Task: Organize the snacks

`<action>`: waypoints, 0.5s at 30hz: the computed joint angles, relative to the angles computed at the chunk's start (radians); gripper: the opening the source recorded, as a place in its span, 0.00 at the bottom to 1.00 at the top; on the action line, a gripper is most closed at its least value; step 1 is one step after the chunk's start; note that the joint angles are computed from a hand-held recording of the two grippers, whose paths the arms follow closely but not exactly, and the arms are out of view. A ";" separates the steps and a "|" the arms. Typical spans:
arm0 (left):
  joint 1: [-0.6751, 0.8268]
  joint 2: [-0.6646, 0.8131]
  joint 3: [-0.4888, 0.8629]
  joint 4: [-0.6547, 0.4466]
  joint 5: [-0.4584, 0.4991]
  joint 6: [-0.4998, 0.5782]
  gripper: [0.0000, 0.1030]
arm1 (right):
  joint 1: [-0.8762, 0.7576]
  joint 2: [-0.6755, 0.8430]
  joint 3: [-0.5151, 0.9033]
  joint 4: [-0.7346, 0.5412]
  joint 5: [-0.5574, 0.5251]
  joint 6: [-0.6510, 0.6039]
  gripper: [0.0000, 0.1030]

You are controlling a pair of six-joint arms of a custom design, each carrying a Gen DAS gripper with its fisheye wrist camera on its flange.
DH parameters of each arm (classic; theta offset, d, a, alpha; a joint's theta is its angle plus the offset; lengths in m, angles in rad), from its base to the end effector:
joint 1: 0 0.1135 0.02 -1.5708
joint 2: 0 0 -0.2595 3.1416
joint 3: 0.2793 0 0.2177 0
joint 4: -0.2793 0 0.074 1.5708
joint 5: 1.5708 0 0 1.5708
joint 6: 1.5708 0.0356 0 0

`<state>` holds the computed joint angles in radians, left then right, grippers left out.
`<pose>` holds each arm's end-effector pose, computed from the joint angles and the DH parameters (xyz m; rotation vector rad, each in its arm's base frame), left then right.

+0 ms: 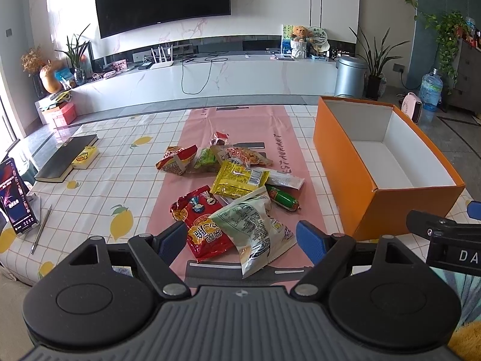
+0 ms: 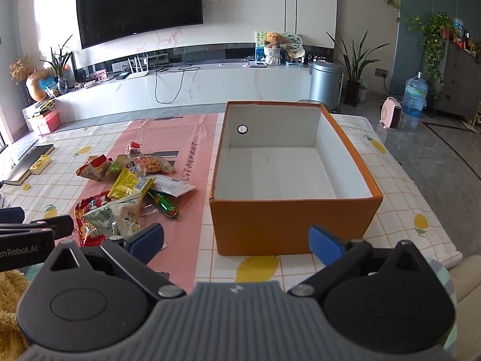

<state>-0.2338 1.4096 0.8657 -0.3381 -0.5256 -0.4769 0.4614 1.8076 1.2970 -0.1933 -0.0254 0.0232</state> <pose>0.2523 -0.0417 0.2318 -0.5012 2.2653 0.2943 0.3366 0.1683 0.2449 -0.5109 2.2327 0.2826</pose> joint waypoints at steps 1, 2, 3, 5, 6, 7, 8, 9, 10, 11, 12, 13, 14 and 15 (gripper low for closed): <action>0.000 0.000 0.000 0.000 0.001 0.001 0.94 | 0.000 0.000 0.001 0.000 0.000 -0.001 0.96; 0.005 0.002 0.002 -0.001 0.006 0.002 0.94 | 0.000 0.001 0.002 -0.002 0.001 0.000 0.96; 0.007 0.002 0.004 -0.002 0.008 0.002 0.94 | 0.000 0.000 0.001 -0.002 0.001 0.000 0.96; 0.007 0.003 0.004 -0.003 0.010 0.001 0.94 | 0.001 0.001 0.003 -0.003 0.002 0.001 0.96; 0.007 0.003 0.004 -0.002 0.012 0.000 0.94 | 0.002 0.002 0.006 -0.007 0.004 0.001 0.96; 0.007 0.003 0.006 -0.005 0.014 -0.001 0.94 | 0.003 0.004 0.008 -0.009 0.005 0.002 0.96; 0.008 0.003 0.007 -0.008 0.017 -0.004 0.94 | 0.003 0.005 0.010 -0.011 0.006 0.002 0.96; 0.008 0.004 0.008 -0.009 0.019 -0.006 0.94 | 0.004 0.006 0.012 -0.013 0.007 0.003 0.96; 0.011 0.002 0.007 -0.011 0.022 -0.008 0.94 | 0.004 0.007 0.014 -0.014 0.007 0.004 0.96; 0.011 0.002 0.007 -0.011 0.023 -0.010 0.94 | 0.004 0.007 0.014 -0.014 0.007 0.004 0.96; 0.011 0.000 0.007 -0.012 0.023 -0.009 0.94 | 0.004 0.007 0.013 -0.014 0.008 0.004 0.96; 0.013 0.000 0.006 -0.009 0.024 -0.008 0.94 | 0.006 0.008 0.015 -0.015 0.011 0.005 0.96; 0.013 0.000 0.005 -0.008 0.025 -0.007 0.94 | 0.006 0.007 0.013 -0.014 0.011 0.005 0.96; 0.014 0.000 0.005 -0.008 0.026 -0.007 0.94 | 0.005 0.007 0.013 -0.013 0.010 0.005 0.96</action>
